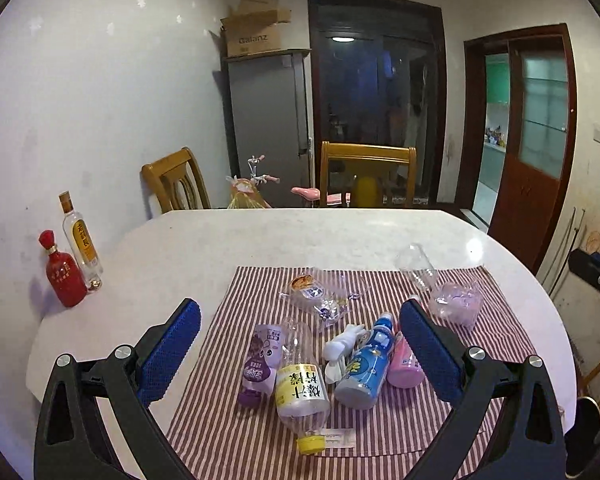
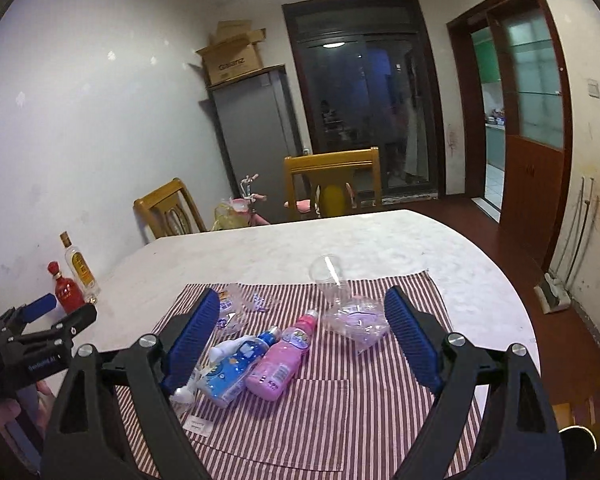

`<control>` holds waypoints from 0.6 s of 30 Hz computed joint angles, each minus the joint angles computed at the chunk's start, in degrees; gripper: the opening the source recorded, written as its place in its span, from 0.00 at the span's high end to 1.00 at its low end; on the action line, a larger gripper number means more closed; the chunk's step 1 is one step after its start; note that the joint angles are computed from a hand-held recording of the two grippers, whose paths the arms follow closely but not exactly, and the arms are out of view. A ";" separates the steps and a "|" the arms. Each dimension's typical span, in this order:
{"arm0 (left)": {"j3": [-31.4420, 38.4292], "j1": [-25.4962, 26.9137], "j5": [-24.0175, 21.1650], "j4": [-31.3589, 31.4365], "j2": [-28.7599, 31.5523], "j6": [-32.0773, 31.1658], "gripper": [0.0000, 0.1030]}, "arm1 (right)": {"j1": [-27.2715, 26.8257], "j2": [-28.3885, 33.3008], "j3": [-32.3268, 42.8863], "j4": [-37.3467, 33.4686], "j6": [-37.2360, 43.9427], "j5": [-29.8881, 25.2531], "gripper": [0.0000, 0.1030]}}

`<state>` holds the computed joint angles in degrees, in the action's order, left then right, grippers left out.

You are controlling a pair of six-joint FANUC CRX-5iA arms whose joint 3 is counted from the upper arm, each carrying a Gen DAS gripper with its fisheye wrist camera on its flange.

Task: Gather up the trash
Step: 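Move both tools back above the striped cloth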

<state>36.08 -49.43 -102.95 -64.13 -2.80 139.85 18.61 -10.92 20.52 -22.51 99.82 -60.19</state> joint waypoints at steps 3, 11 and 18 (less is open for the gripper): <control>-0.18 -0.70 0.10 -0.21 -0.03 1.10 0.06 | 1.47 -0.44 -0.06 1.37 -0.97 -0.21 0.18; -0.70 -1.72 -0.17 -1.42 -0.73 1.47 0.06 | 2.72 -0.50 -0.31 2.00 -0.81 -0.24 0.18; -1.06 -0.96 0.68 -0.75 -1.08 1.20 0.06 | 4.25 0.74 -0.33 3.30 0.05 0.20 0.18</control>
